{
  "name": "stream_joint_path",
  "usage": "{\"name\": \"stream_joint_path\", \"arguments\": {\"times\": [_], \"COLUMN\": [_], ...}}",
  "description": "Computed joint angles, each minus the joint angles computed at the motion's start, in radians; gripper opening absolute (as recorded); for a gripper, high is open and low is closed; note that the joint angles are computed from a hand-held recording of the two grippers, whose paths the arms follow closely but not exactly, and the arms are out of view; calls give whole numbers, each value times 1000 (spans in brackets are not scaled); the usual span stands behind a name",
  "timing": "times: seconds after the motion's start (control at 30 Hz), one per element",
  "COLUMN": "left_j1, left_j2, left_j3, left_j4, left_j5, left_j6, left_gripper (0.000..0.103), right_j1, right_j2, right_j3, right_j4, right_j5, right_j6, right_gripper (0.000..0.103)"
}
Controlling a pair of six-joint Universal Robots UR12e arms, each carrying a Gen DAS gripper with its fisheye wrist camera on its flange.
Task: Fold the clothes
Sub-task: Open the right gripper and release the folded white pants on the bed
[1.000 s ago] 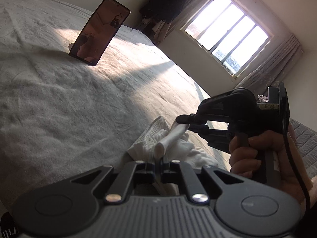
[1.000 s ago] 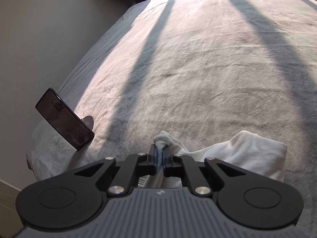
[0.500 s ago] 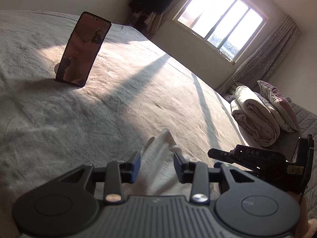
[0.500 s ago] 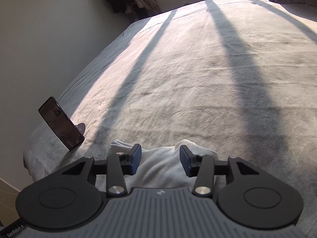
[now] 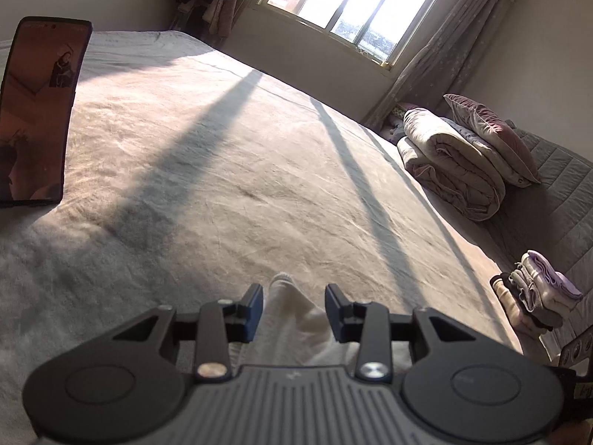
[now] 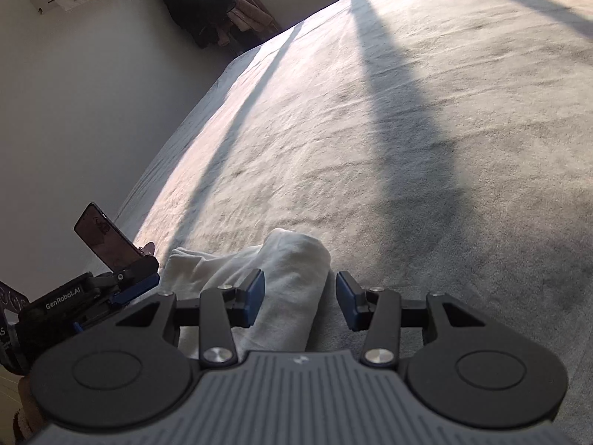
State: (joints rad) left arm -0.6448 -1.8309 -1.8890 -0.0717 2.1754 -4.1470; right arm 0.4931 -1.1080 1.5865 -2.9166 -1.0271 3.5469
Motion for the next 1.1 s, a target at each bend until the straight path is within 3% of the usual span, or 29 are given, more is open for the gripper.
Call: {"name": "stream_joint_path", "arguments": {"times": [0.1, 0.13, 0.2, 0.27, 0.33, 0.43, 0.5, 0.57, 0.67, 0.8, 0.93, 1.0, 1.1], "left_j1": [30, 33, 35, 29, 19, 8, 7, 4, -10, -34, -50, -52, -59], "left_j2": [-2, -4, -7, -14, -22, -26, -27, -25, -19, -14, -15, -13, -12], "left_j3": [-24, -26, -25, -24, -22, 6, 13, 17, 16, -7, -37, -47, -52], "left_j4": [54, 56, 38, 50, 67, -57, -87, -102, -88, 37, 191, 197, 131], "left_j5": [-87, -93, -88, -58, -20, 27, 38, 51, 96, 120, 46, -9, -19], "left_j6": [-53, -55, -60, -57, -38, 13, 26, 33, 56, 179, 367, 420, 427], "left_gripper": [32, 29, 13, 8, 7, 8, 10, 15, 17, 18, 17, 17, 17], "right_j1": [-2, -1, 3, 7, 25, 43, 47, 48, 51, 55, 61, 64, 67], "right_j2": [14, 20, 31, 41, 39, 35, 38, 35, 25, 10, -10, -19, -32], "right_j3": [-2, -4, -8, -13, -1, 8, 11, 13, 19, 41, 69, 82, 102], "right_j4": [-28, -40, -61, -82, -134, -132, -134, -139, -163, -234, -273, -262, -206], "right_j5": [5, 7, 10, 11, -64, -147, -178, -184, -196, -190, -144, -102, -60], "right_j6": [11, 17, 25, 31, -32, -141, -172, -180, -198, -284, -432, -511, -625], "right_gripper": [47, 47, 47, 47, 28, 22, 18, 19, 30, 38, 39, 39, 39]}}
